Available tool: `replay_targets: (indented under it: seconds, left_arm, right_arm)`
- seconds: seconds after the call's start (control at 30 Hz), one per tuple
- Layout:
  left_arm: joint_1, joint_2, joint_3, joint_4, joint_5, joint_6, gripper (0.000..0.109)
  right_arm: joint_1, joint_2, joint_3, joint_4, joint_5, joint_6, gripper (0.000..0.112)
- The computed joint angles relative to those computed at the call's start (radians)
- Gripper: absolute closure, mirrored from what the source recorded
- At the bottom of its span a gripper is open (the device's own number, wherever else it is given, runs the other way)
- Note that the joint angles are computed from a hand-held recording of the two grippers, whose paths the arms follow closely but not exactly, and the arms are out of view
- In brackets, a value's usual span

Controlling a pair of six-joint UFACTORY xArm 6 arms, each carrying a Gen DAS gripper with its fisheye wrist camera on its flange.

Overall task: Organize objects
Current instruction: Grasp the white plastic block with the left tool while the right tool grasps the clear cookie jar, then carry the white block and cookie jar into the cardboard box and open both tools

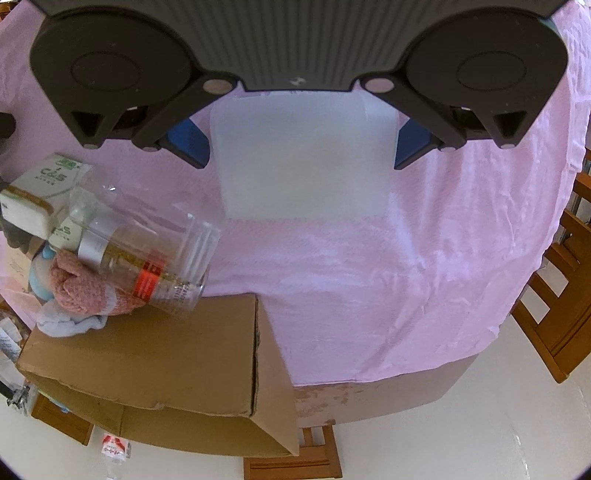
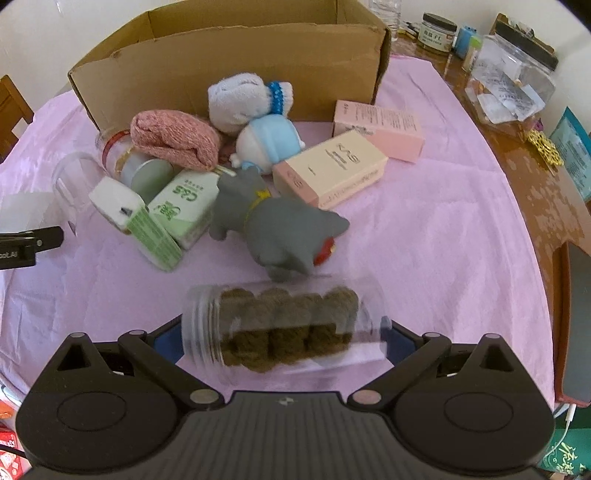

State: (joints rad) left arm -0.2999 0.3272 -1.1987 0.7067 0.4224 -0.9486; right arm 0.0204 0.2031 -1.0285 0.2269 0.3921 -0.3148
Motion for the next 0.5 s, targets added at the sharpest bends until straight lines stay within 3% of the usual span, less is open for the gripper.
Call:
replay_targets:
  seconds: [0.07,0.3,0.5]
  left_arm:
    - [0.0,0.003,-0.009,-0.022,0.014,0.019,0.011]
    - [0.027,-0.009,0.025,-0.142,-0.08,0.152,0.025]
    - [0.034,-0.022,0.039,-0.207,-0.085,0.245,0.025]
  right_arm:
    - [0.002,0.001,-0.002,-0.03,-0.003,0.021,0.009]
    - [0.004,-0.001,-0.014,-0.059,0.011,0.047,0.016]
    - [0.01,-0.016,0.007,-0.041,0.0,0.022,0.016]
